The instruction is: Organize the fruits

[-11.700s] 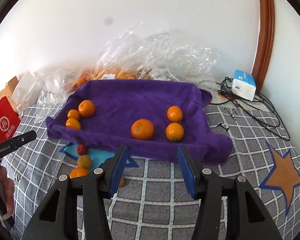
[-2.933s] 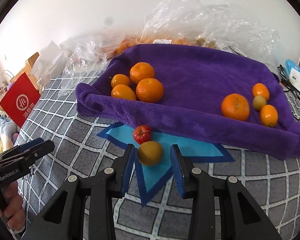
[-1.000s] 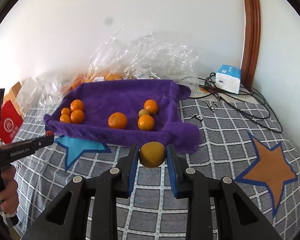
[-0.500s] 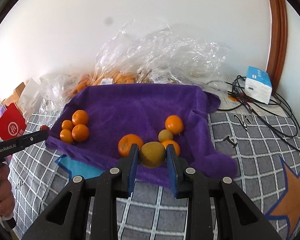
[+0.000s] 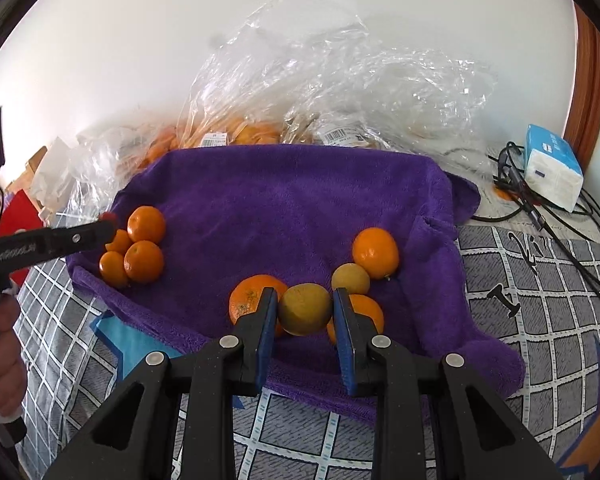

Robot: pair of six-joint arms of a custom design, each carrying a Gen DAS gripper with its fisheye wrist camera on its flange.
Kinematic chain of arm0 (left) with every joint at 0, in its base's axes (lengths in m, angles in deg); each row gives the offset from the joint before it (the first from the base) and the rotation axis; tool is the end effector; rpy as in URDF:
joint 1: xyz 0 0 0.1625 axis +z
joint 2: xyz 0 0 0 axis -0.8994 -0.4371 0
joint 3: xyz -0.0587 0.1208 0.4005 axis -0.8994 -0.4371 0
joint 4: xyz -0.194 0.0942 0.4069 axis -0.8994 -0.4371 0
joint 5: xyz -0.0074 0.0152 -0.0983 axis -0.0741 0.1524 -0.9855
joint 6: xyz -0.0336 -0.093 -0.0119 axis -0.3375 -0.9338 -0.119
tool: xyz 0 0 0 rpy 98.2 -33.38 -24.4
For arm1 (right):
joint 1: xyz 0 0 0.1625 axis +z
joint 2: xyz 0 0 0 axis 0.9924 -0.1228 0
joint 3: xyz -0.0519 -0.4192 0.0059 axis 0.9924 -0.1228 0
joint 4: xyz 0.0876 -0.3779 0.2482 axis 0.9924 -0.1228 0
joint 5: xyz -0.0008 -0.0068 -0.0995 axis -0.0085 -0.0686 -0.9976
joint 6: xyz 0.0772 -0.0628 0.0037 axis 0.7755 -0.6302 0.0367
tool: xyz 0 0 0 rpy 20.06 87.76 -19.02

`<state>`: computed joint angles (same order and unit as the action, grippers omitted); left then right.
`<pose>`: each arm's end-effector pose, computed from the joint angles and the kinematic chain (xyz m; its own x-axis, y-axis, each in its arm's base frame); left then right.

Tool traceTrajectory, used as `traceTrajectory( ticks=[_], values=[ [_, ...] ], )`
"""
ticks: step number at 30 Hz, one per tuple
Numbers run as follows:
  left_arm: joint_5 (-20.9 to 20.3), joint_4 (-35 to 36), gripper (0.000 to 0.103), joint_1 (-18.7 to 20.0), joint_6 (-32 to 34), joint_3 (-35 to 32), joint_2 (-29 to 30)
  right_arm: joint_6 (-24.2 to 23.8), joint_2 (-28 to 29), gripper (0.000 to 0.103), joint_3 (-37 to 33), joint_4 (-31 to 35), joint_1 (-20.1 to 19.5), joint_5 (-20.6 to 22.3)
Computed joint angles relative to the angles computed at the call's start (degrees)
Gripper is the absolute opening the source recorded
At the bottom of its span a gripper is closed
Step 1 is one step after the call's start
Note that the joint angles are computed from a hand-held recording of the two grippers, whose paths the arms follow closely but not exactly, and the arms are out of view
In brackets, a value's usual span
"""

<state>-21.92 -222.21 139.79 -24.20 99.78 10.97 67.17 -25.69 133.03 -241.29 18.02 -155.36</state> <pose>0.0044 -0.6834 0.2010 -0.8419 0.2598 -0.4730 0.4683 0.7874 -0.4009 0.1982 -0.6085 -0.0527 -0.8101 0.0168 0.5861 -0.4088 0.7004 -0.5851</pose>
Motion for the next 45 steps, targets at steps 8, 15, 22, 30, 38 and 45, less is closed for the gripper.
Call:
traceTrajectory(
  ticks=[8,15,22,30,38,45],
  values=[
    [1.3,0.5,0.022,-1.3,0.9,-2.7,4.4,2.1,-1.0,0.030,0.5,3.5,-0.4,0.8],
    [4.4,2.0,0.022,-1.7,0.6,-4.1,6.5,1.8,-1.5,0.037,1.6,1.8,-0.7,2.1],
    [6.0,1.1,0.022,-2.0,1.0,-4.5,7.6,2.7,-2.5,0.037,2.5,0.7,-0.7,2.5],
    [6.8,0.7,0.027,-2.2,2.5,-4.4,7.9,4.7,-2.8,0.038,3.0,-0.8,-0.6,1.6],
    [6.6,-0.2,0.044,-3.5,2.7,0.1,2.7,5.2,-2.9,0.038,3.3,-1.5,1.8,-3.2],
    [7.0,-2.3,0.052,-5.3,2.8,8.0,-6.2,7.5,-5.6,0.041,7.3,-2.3,5.9,-8.0]
  ],
)
